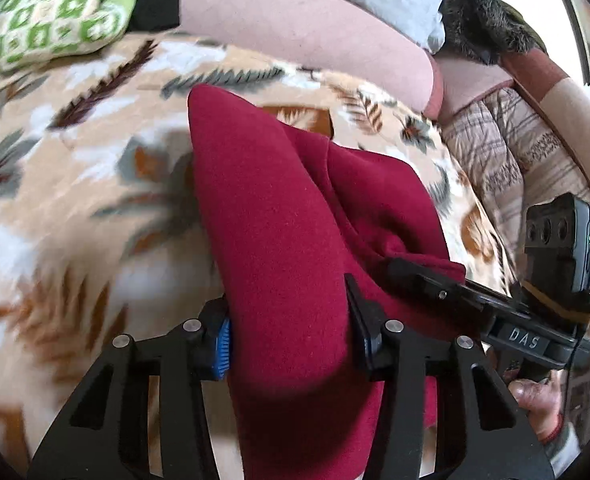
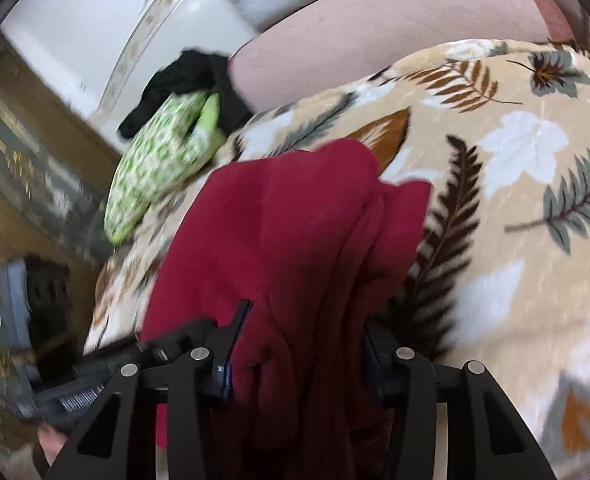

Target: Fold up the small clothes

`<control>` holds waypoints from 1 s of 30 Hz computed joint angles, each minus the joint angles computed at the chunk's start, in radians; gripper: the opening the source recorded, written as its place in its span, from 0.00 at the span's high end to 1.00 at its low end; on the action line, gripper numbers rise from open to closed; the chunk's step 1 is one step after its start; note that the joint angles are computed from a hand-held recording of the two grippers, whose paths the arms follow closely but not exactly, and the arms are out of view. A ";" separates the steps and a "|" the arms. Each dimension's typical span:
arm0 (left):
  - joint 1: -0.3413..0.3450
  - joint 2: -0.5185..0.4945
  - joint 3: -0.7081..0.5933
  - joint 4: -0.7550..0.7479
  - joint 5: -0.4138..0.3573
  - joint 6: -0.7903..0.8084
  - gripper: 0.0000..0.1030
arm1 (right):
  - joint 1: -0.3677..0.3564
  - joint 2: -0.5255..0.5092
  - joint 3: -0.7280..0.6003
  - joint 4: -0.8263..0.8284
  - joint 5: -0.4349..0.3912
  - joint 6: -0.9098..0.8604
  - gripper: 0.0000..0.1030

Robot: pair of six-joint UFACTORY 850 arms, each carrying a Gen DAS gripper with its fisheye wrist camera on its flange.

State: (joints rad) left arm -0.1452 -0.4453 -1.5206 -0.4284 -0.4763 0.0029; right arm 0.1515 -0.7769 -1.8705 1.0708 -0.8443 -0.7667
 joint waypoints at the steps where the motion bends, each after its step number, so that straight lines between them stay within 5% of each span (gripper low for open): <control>1: -0.003 0.032 0.036 0.019 -0.010 -0.014 0.55 | 0.001 0.032 0.040 0.001 -0.008 -0.017 0.55; 5: -0.024 0.134 0.214 0.068 0.026 -0.063 0.55 | -0.002 0.130 0.198 0.045 -0.054 -0.039 0.53; 9: -0.024 0.185 0.298 0.079 0.078 -0.097 0.47 | 0.026 0.155 0.230 -0.162 -0.024 0.059 0.47; 13: -0.056 0.231 0.304 0.358 0.090 -0.332 0.47 | -0.008 0.271 0.326 -0.047 0.078 -0.038 0.46; 17: -0.073 0.243 0.309 0.380 0.126 -0.333 0.47 | 0.007 0.214 0.238 -0.092 0.061 0.013 0.47; 18: -0.076 0.235 0.304 0.374 0.124 -0.331 0.47 | 0.017 0.179 0.200 -0.105 0.038 0.033 0.51; 20: -0.080 0.211 0.292 0.353 0.100 -0.316 0.47 | 0.047 0.115 0.123 -0.175 0.022 0.087 0.87; 24: -0.102 0.198 0.299 0.481 0.127 -0.412 0.47 | 0.078 0.094 0.083 -0.326 0.152 0.118 0.91; 30: -0.119 0.186 0.282 0.596 0.097 -0.504 0.40 | 0.073 0.097 0.080 -0.381 0.138 0.174 0.91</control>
State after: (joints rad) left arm -0.2643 -0.2591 -1.2383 0.1675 -0.3788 -0.5010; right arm 0.2248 -0.6796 -1.7910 0.6894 -0.7063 -0.5931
